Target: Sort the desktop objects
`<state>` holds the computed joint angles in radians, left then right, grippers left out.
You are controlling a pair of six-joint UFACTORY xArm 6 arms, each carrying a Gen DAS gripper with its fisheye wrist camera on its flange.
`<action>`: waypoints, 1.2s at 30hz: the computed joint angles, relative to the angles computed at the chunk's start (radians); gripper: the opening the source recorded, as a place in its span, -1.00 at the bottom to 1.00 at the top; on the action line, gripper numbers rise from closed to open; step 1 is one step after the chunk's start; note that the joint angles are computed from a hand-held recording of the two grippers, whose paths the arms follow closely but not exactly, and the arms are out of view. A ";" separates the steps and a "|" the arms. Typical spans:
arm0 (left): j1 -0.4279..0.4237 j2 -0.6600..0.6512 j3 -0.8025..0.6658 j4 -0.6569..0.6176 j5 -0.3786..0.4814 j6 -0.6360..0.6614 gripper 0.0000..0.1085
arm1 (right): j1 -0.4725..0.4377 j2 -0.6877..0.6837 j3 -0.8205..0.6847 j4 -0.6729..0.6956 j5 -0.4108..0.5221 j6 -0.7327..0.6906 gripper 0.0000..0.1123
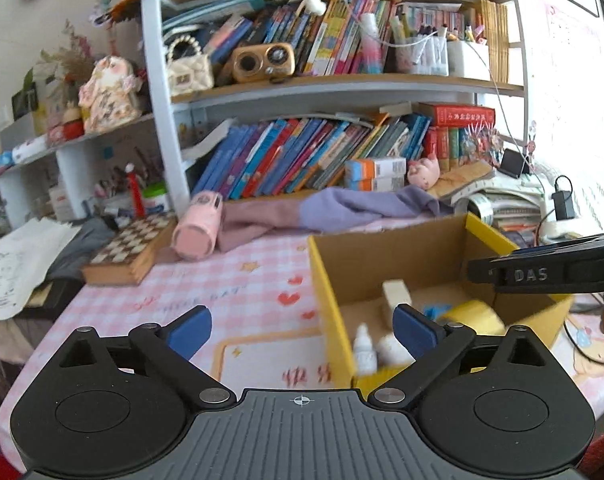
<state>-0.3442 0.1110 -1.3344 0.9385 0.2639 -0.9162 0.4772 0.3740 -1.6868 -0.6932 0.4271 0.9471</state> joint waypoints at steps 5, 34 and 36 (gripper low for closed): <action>0.027 -0.115 0.133 0.113 -0.014 -0.079 0.83 | 0.061 -0.068 0.079 -0.109 0.063 0.155 -0.16; 0.086 -0.383 0.485 -0.249 -0.024 0.298 0.89 | 0.270 -0.192 0.249 -0.122 0.247 0.300 0.32; 0.085 -0.391 0.495 -0.273 -0.023 0.314 0.89 | 0.274 -0.196 0.255 -0.105 0.248 0.290 0.41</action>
